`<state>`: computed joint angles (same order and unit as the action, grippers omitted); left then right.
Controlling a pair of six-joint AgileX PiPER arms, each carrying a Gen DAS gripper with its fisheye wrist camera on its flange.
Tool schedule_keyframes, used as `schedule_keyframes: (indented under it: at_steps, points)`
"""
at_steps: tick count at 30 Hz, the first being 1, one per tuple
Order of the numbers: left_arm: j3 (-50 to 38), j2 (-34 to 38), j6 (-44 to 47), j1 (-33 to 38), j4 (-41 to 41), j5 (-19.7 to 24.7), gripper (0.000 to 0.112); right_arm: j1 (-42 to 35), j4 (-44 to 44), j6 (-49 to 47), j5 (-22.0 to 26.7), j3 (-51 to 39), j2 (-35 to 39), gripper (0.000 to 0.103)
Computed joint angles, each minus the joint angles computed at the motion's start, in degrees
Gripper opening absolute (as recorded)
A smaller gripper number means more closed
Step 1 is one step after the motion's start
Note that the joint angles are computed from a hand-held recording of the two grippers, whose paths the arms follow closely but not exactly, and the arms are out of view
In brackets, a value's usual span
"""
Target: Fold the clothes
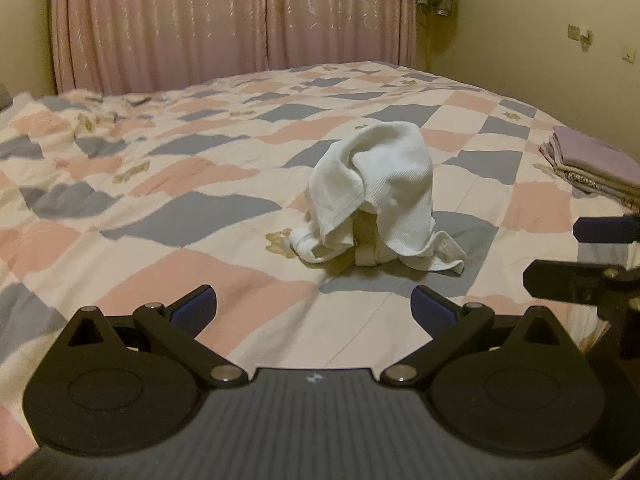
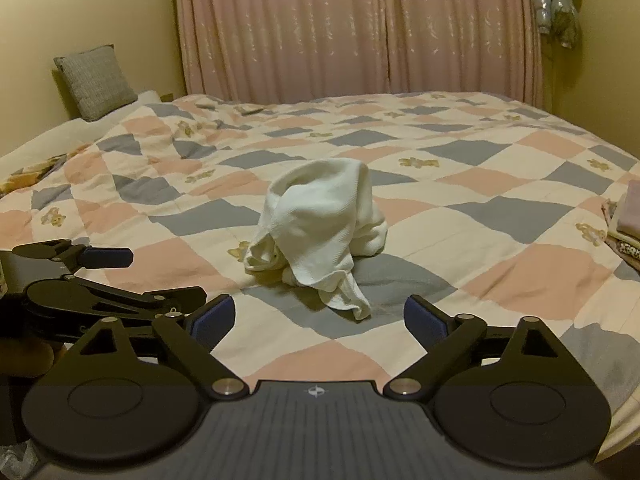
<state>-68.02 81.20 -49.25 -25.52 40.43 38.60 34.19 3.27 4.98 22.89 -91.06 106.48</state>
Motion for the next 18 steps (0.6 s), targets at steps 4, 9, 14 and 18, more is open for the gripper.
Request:
schedule_keyframes:
  at_steps: [4, 9, 14, 18]
  points:
    - [0.5, -1.2, 0.4, 1.1, -2.8, -0.4, 0.102, -0.1, -1.2, 0.7, -0.5, 0.3, 0.1, 0.101]
    - [0.2, -1.1, 0.7, 1.3, -3.1, 1.1, 0.102, 1.1, -7.0, 6.2, 2.6, -2.0, 0.8, 0.101]
    - [0.4, -1.2, 1.2, 1.9, -3.6, 1.0, 0.102, 0.9, -6.9, 6.7, 4.2, -3.1, 1.6, 0.103]
    - [0.3, -0.9, 1.1, 1.9, -3.7, 1.1, 0.102, 0.8, -6.8, 6.7, 4.6, -3.5, 1.8, 0.103]
